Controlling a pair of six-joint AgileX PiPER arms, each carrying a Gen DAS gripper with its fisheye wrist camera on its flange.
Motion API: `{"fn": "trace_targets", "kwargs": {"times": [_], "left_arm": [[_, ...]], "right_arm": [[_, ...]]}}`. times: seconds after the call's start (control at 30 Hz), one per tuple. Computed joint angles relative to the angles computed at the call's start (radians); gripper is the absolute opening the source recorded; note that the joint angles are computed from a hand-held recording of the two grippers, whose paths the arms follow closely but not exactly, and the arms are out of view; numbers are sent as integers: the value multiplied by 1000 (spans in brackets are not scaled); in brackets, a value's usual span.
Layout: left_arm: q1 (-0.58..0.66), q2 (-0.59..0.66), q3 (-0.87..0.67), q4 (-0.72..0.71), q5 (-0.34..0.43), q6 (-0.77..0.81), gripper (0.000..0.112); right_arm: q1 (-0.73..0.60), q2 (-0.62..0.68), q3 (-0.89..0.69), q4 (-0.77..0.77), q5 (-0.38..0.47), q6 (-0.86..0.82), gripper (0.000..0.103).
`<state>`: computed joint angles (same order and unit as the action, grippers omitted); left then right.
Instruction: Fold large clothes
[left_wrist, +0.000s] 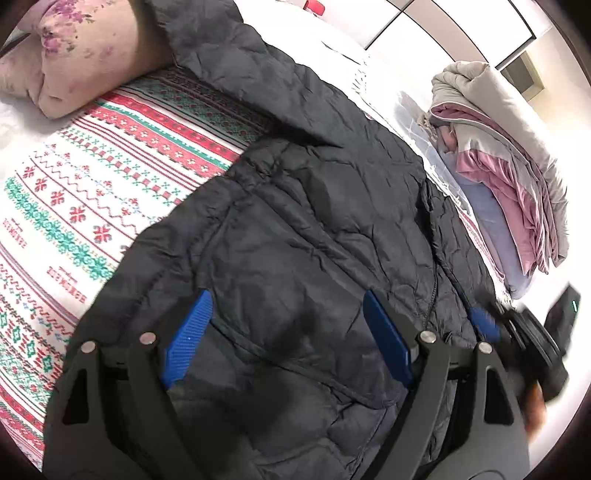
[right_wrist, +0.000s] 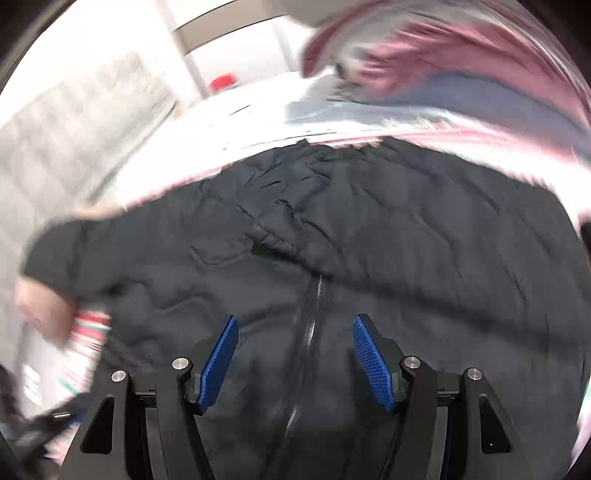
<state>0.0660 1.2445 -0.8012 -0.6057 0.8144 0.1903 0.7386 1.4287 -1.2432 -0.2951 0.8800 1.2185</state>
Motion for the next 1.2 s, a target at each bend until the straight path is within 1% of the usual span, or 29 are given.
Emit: {"fn": "trace_targets", "kwargs": {"times": [0.07,0.13,0.2,0.23,0.27,0.3,0.33,0.37,0.43,0.47,0.57,0.6,0.63,0.7,0.73,0.8,0.83,0.87,0.9,0.97,1.0,1.03,1.07,1.1,1.13,1.2], "left_arm": [[45,-10,-12,-14,31,36,84],[121,-41,-23,-36,67,77,84],[204,-55,-50,-59,112,113,84],[240,-56,-74,-58,125,111,84],[262,-51,-100,-50,132,98,84],[285,-35,-140,-37,140,79,84],[294,-16,-175,-25,147,65,84],[304,27,-248,6,163,32,84],[306,106,-378,69,169,-27,84],[304,149,-452,117,163,-63,84],[284,284,-676,294,154,-211,84],[278,328,-744,347,162,-253,84],[265,379,-818,424,172,-308,84],[235,487,-963,552,220,-388,84],[221,549,-1039,602,252,-420,84],[213,673,-1189,640,332,-444,84],[205,716,-1243,670,358,-467,85],[194,730,-1257,702,356,-494,85],[182,736,-1261,733,338,-517,85],[154,734,-1239,786,277,-548,85],[136,736,-1236,818,264,-558,73],[123,739,-1243,840,264,-550,39],[116,740,-1246,834,265,-529,18],[119,747,-1266,806,279,-502,6],[119,743,-1273,781,284,-494,6],[120,710,-1250,722,257,-472,5]], "right_arm": [[20,-75,54,122,-11,17,67],[63,-142,104,164,-22,66,67],[120,-213,171,170,-75,142,68],[153,-250,208,145,-110,202,68],[187,-278,241,94,-137,274,73],[230,-292,261,17,-131,363,76],[264,-289,268,-44,-103,428,78],[294,-278,276,-103,-69,492,79],[308,-266,300,-144,-50,544,79],[297,-261,310,-135,-57,543,79],[249,-286,353,-102,-128,503,79],[253,-301,358,-118,-127,511,79],[275,-316,360,-151,-103,545,79],[313,-336,357,-220,-48,610,79],[317,-341,359,-238,-37,626,79],[306,-355,380,-244,-42,645,79],[296,-357,389,-236,-50,649,79],[282,-355,396,-222,-59,649,79],[269,-358,403,-207,-70,638,80],[254,-362,415,-192,-90,627,80],[248,-363,421,-188,-99,626,80],[243,-368,428,-184,-106,628,79],[235,-374,437,-180,-119,633,80],[231,-378,444,-178,-128,636,80],[224,-386,453,-174,-139,640,80],[215,-402,470,-173,-148,656,80]]}}
